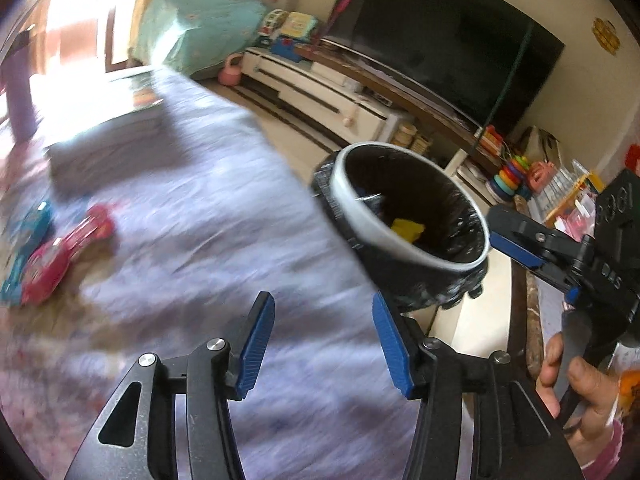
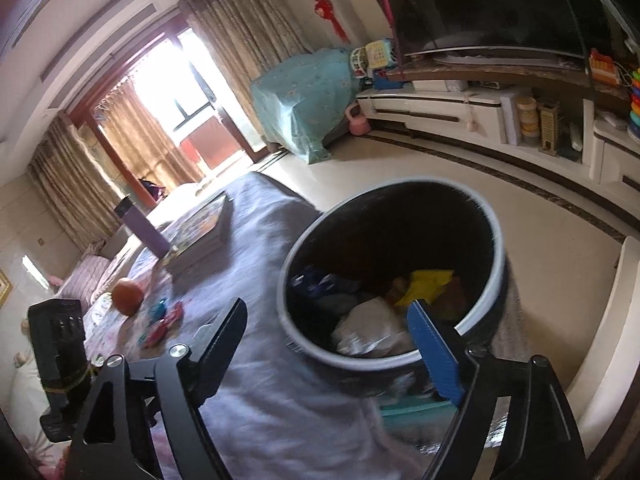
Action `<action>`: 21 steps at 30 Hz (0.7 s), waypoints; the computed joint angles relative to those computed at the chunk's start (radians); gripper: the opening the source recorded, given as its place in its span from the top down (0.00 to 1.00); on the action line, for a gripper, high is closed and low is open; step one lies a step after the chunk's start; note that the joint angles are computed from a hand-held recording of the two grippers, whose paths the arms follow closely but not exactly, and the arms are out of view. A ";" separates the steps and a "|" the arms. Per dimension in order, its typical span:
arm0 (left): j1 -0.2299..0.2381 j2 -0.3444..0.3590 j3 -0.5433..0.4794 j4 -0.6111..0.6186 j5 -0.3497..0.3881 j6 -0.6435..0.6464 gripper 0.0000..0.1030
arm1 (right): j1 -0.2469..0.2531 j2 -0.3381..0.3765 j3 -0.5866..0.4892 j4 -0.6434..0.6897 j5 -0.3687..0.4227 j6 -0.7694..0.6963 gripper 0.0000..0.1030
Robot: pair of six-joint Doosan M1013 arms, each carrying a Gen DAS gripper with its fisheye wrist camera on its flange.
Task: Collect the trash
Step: 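Open the right tool over the bin while the left tool opens, dropping the white bag, then move both open tools back over the drink bottles on the table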
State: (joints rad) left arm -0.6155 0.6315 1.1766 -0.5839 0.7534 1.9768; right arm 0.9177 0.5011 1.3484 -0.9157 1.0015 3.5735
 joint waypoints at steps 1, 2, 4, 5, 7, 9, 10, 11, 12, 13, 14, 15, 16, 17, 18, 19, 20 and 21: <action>0.005 -0.009 0.017 -0.003 -0.007 -0.002 0.51 | 0.001 0.005 -0.008 0.001 -0.001 -0.005 0.16; 0.011 -0.018 0.034 -0.002 -0.014 -0.007 0.51 | 0.004 0.014 -0.020 0.004 -0.004 -0.014 0.16; 0.023 -0.035 0.066 -0.007 -0.029 -0.009 0.51 | 0.007 0.029 -0.039 0.011 -0.014 -0.026 0.16; 0.028 -0.038 0.072 -0.007 -0.032 -0.012 0.51 | 0.009 0.037 -0.049 0.014 -0.023 -0.030 0.16; 0.040 -0.051 0.095 -0.011 -0.044 -0.015 0.51 | 0.009 0.048 -0.066 0.023 -0.034 -0.045 0.15; 0.052 -0.066 0.120 -0.009 -0.059 -0.019 0.51 | 0.011 0.064 -0.089 0.035 -0.038 -0.066 0.15; 0.058 -0.074 0.132 -0.012 -0.066 -0.019 0.51 | 0.012 0.070 -0.097 0.039 -0.042 -0.073 0.15; 0.064 -0.081 0.144 -0.017 -0.073 -0.017 0.51 | 0.013 0.078 -0.108 0.045 -0.046 -0.083 0.15; 0.071 -0.085 0.148 -0.016 -0.073 -0.018 0.51 | 0.014 0.082 -0.115 0.047 -0.049 -0.089 0.15; 0.078 -0.090 0.156 -0.016 -0.079 -0.019 0.51 | 0.015 0.088 -0.123 0.050 -0.050 -0.094 0.15; 0.084 -0.095 0.163 -0.017 -0.084 -0.018 0.51 | 0.015 0.094 -0.132 0.054 -0.053 -0.101 0.14; 0.090 -0.099 0.168 -0.018 -0.087 -0.020 0.51 | 0.016 0.100 -0.142 0.059 -0.056 -0.108 0.14; 0.096 -0.103 0.174 -0.018 -0.090 -0.020 0.51 | 0.016 0.106 -0.149 0.062 -0.059 -0.113 0.13; 0.103 -0.105 0.175 -0.018 -0.091 -0.021 0.51 | 0.016 0.112 -0.159 0.068 -0.064 -0.123 0.13; 0.105 -0.105 0.174 -0.013 -0.095 -0.029 0.51 | 0.016 0.117 -0.165 0.073 -0.067 -0.129 0.13; 0.110 -0.109 0.178 -0.008 -0.100 -0.034 0.51 | 0.016 0.123 -0.174 0.077 -0.069 -0.135 0.13; 0.112 -0.107 0.172 -0.003 -0.099 -0.039 0.51 | 0.016 0.127 -0.179 0.082 -0.074 -0.140 0.13; 0.117 -0.105 0.170 -0.003 -0.099 -0.040 0.51 | 0.016 0.131 -0.185 0.087 -0.076 -0.146 0.13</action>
State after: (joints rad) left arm -0.4988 0.5260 1.3463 -0.5865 0.6541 1.9371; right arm 0.9337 0.6322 1.1632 -0.8288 0.9257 3.4272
